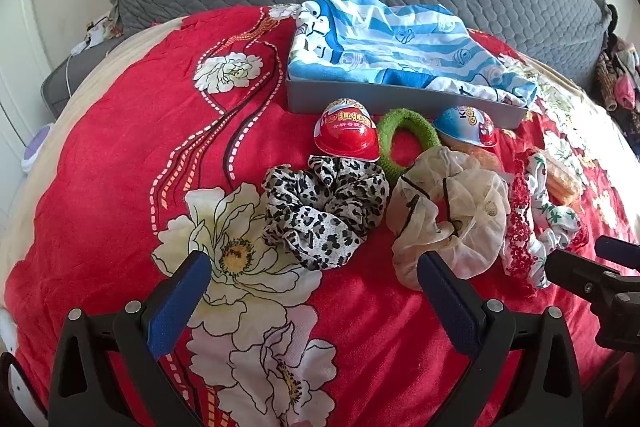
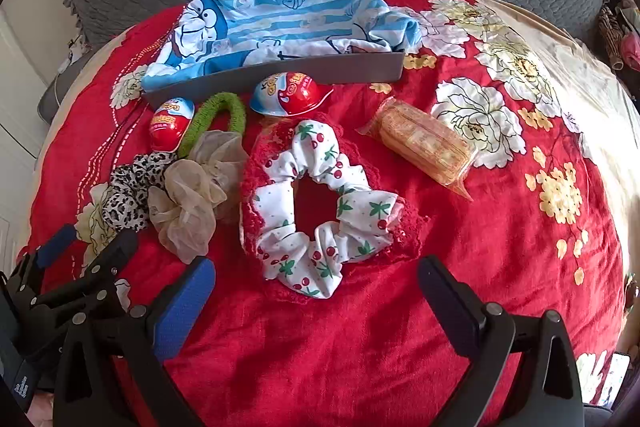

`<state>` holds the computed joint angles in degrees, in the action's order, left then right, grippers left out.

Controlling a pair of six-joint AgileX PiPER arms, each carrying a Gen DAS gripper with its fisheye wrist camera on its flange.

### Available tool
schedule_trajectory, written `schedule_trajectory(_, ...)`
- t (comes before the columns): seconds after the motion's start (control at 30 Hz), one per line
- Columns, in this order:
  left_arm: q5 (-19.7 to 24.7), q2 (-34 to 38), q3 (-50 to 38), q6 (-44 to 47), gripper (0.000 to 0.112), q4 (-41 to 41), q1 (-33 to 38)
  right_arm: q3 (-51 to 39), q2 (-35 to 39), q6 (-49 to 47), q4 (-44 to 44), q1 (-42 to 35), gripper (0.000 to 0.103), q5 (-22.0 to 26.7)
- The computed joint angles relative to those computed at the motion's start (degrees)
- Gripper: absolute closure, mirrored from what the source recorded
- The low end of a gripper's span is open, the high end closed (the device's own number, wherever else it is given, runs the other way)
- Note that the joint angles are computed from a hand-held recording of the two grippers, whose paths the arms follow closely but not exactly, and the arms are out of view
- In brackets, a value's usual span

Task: Organize objects
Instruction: 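Move left tool to leopard scrunchie while right tool moves to cherry-print scrunchie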

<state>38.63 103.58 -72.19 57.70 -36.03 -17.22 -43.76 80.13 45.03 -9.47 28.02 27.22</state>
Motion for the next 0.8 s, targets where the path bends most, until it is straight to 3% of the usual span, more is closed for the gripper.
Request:
schedule_trajectory(0.33, -0.47, 0.42, 0.0, -0.84, 0.01, 0.11, -0.97, -0.2, -0.15, 0.53, -0.87, 0.42, 0.001, 0.01)
schedule_trajectory(0.8, -0.59, 4.81, -3.96, -1.51, 0.01, 1.42, -1.58, -1.4, 2.58, -9.56, 8.06, -3.79, 0.002, -0.03)
